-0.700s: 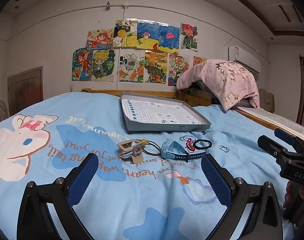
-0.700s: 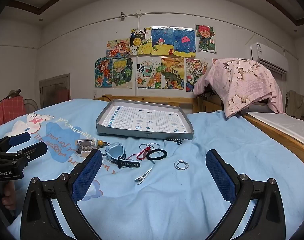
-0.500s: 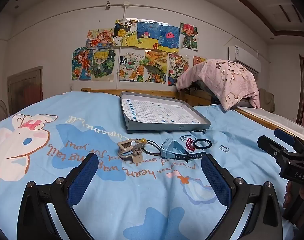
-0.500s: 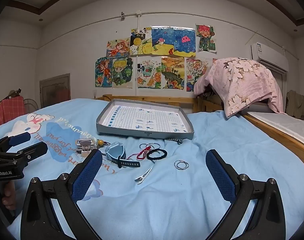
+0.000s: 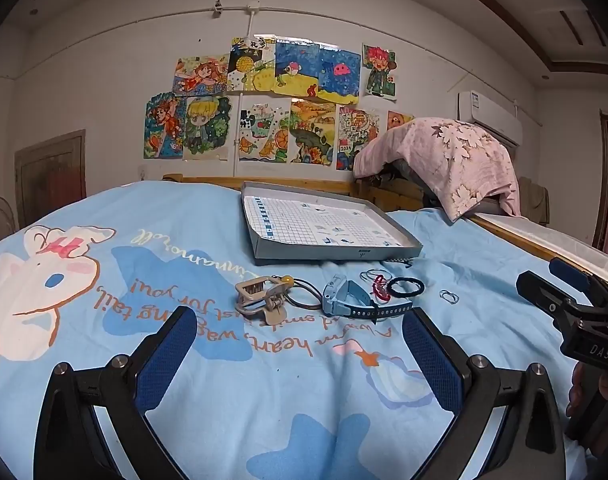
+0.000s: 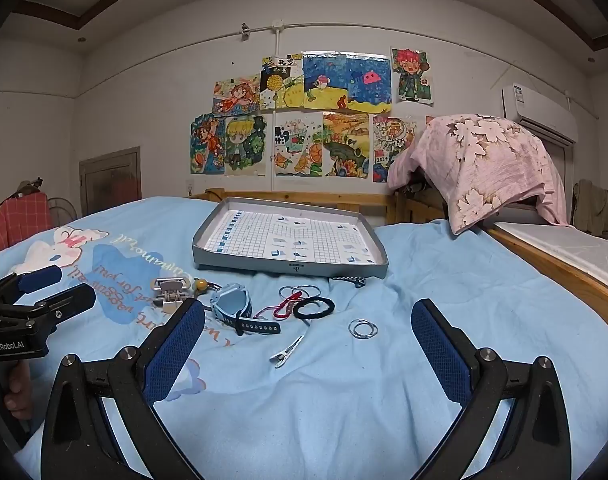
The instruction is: Organize jewelry
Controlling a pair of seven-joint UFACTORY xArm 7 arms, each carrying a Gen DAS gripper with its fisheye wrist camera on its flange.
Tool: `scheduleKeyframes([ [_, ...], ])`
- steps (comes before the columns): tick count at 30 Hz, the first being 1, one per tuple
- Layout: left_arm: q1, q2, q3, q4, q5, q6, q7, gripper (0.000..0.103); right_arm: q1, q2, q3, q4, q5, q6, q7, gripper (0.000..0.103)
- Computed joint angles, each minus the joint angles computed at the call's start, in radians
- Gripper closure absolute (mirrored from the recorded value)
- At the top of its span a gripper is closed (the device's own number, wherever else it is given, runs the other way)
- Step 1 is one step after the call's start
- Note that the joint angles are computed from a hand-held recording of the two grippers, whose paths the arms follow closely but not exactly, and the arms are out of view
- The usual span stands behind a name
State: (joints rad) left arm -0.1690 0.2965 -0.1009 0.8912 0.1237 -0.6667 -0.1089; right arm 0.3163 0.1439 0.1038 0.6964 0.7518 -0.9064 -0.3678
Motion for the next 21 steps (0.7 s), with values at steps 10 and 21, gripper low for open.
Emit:
scheduleKeyframes([
  [10,0.000,-0.001,0.000,-0.001,0.001,0.001,-0.002,0.000,-0.003,-0.005,-0.001,-0.004,-0.003,0.004,0.002,0.001],
  [21,0.002,-0.001,-0.001,0.000,0.004,0.004,-0.006,0.000,-0.004,-0.008,-0.001,-0.006,-0.005,0.005,0.003,0.001],
])
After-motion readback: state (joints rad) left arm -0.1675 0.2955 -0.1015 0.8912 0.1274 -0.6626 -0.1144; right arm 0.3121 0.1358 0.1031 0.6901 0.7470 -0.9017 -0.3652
